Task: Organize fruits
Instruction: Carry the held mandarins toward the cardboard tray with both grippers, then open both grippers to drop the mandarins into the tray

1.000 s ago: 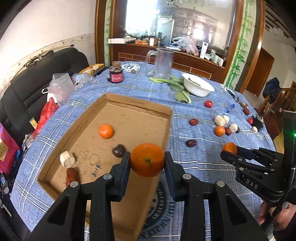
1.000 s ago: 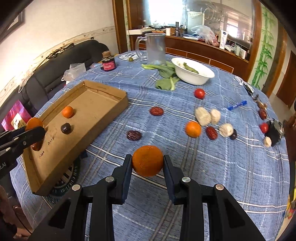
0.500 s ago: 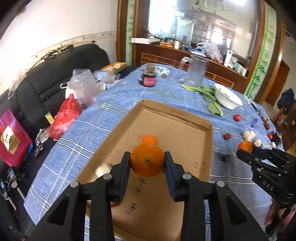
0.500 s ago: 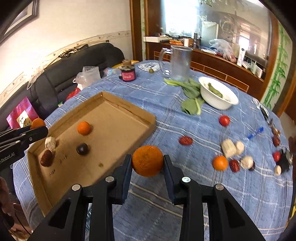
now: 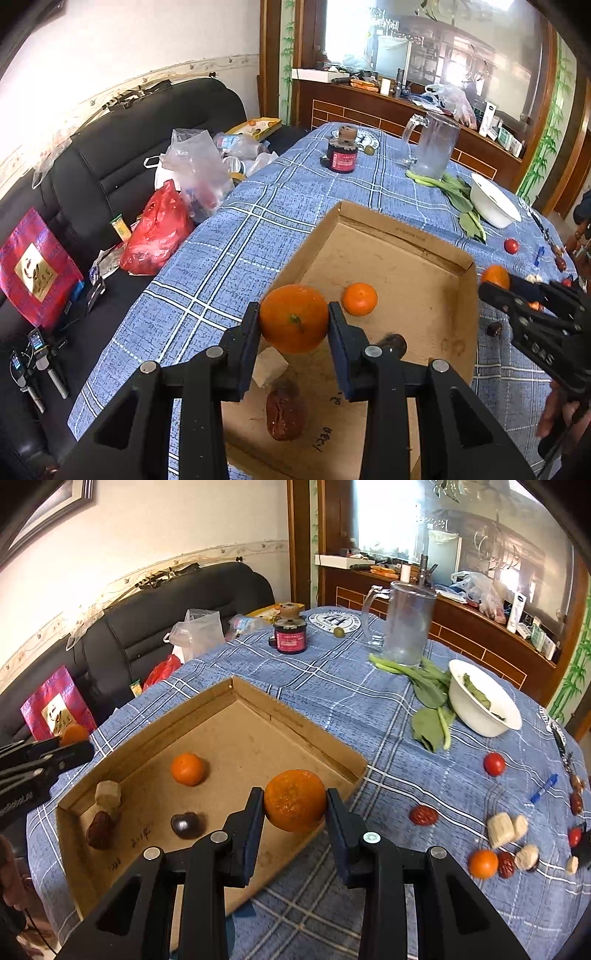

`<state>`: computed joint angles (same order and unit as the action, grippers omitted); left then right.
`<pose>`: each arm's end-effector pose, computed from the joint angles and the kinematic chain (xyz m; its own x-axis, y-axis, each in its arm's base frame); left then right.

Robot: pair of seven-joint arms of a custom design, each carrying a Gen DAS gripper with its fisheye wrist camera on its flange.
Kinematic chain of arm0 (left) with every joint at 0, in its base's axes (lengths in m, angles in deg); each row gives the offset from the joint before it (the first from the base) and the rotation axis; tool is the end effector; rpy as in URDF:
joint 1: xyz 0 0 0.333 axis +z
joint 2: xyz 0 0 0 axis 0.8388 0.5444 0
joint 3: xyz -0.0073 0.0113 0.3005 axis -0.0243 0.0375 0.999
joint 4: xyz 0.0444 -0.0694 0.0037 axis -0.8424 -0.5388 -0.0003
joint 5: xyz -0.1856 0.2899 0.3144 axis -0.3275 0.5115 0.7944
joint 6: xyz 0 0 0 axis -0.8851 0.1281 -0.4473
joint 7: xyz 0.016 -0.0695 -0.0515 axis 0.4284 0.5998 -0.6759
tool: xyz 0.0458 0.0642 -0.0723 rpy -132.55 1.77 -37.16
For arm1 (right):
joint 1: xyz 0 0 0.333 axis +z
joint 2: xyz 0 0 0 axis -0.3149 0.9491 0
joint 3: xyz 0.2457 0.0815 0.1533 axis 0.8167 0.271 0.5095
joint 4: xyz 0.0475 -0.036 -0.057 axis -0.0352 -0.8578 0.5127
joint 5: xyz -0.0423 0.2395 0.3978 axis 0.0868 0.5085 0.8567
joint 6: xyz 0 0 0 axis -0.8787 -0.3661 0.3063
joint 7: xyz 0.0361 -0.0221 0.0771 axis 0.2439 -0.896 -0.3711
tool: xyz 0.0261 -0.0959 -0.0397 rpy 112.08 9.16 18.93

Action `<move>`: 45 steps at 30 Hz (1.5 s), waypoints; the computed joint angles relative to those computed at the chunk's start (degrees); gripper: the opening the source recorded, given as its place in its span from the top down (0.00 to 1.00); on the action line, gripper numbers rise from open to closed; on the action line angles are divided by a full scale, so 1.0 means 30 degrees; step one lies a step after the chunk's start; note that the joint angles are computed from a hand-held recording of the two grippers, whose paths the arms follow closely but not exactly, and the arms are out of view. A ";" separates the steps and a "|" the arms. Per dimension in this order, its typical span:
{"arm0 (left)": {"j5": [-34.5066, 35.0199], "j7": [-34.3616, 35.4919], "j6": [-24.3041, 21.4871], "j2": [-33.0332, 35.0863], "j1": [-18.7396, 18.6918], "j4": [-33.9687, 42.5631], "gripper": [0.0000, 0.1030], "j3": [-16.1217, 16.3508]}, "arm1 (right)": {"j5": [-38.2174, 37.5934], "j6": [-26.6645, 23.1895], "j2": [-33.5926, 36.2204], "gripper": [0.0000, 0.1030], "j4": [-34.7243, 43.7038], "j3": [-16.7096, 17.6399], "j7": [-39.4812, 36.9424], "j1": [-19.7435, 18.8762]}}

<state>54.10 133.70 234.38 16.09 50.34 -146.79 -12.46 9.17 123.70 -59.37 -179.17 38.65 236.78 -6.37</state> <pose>0.6673 -0.2364 0.3872 -0.3105 -0.9501 0.0313 -0.7236 0.2149 -0.6559 0.5811 0.1911 0.3546 -0.1023 -0.9940 -0.0397 -0.7336 0.1023 -0.6718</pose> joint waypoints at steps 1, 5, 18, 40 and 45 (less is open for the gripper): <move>-0.0156 0.0211 0.0009 -0.0066 0.0077 -0.0120 0.67 -0.0129 | 0.0171 -0.0044 0.0293 0.65 0.0250 -0.0002 -0.0180 0.0001; -0.2207 0.2099 0.0160 -0.0468 0.0729 -0.0845 0.67 -0.1205 | 0.1322 0.0100 0.1199 0.65 0.0877 -0.0311 -0.1265 0.0283; -0.5383 0.4585 -0.0650 -0.0634 -0.0093 -0.2212 0.67 -0.1443 | 0.3829 0.0268 0.3240 0.65 0.2386 -0.1655 -0.3920 0.1747; -0.2262 0.2067 -0.0413 0.0165 -0.0391 -0.2089 0.60 -0.0960 | 0.6518 0.0478 0.4074 0.61 0.2712 -0.2854 -0.6301 0.3121; -0.1685 0.1519 -0.0281 0.0015 -0.0550 -0.2322 0.56 -0.0776 | 0.5759 0.0239 0.3943 0.51 0.2680 -0.3031 -0.5747 0.3405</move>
